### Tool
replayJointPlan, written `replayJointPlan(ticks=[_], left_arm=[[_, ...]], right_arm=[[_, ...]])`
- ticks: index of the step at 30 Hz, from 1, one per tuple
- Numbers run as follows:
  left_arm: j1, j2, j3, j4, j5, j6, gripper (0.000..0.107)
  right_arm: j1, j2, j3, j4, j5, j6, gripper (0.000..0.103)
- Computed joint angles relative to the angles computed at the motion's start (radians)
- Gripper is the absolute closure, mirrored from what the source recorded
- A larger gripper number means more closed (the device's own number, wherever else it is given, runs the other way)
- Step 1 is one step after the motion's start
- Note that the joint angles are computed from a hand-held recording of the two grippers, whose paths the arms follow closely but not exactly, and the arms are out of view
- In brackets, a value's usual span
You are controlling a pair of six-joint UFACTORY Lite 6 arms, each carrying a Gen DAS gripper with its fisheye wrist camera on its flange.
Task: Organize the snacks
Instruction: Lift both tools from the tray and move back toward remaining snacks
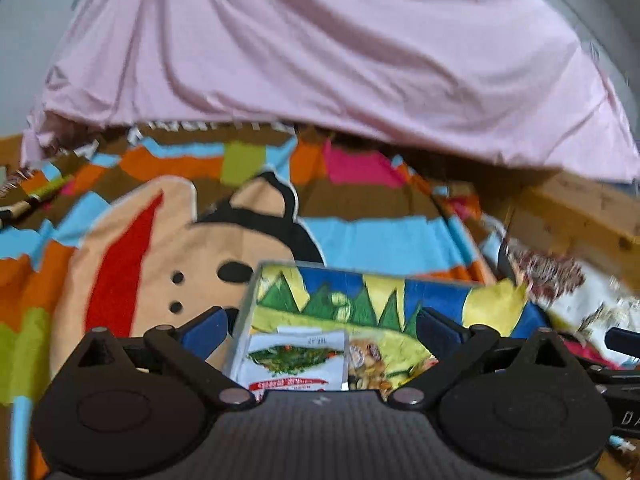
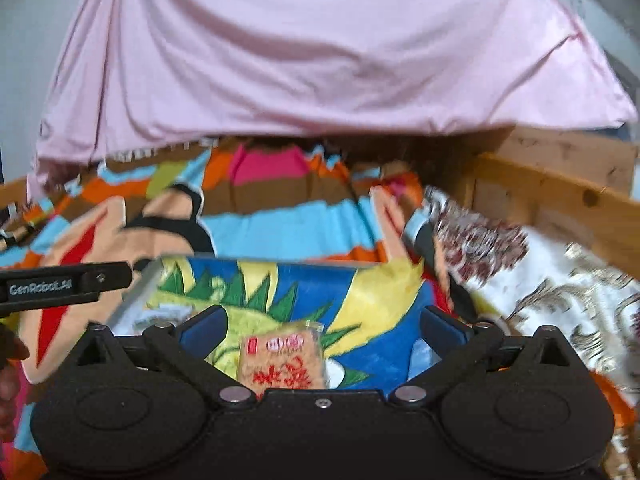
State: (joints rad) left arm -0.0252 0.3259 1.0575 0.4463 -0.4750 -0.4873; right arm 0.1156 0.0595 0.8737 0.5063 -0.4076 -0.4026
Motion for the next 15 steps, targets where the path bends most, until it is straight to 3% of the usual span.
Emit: replayJointPlan(ticks=[8,15], left_arm=[[0.026,-0.302,-0.254,-0.030,-0.034,0.035,0.004],[0.064,-0.604,-0.472,0.120,0.011,-0.072,0.004]], right_arm=[[0.050,-0.371,-0.275,0.034,-0.082,-0.087,0.001],[0.197,-0.744,-0.474,0.406,-0.093,-0.479,0.001]])
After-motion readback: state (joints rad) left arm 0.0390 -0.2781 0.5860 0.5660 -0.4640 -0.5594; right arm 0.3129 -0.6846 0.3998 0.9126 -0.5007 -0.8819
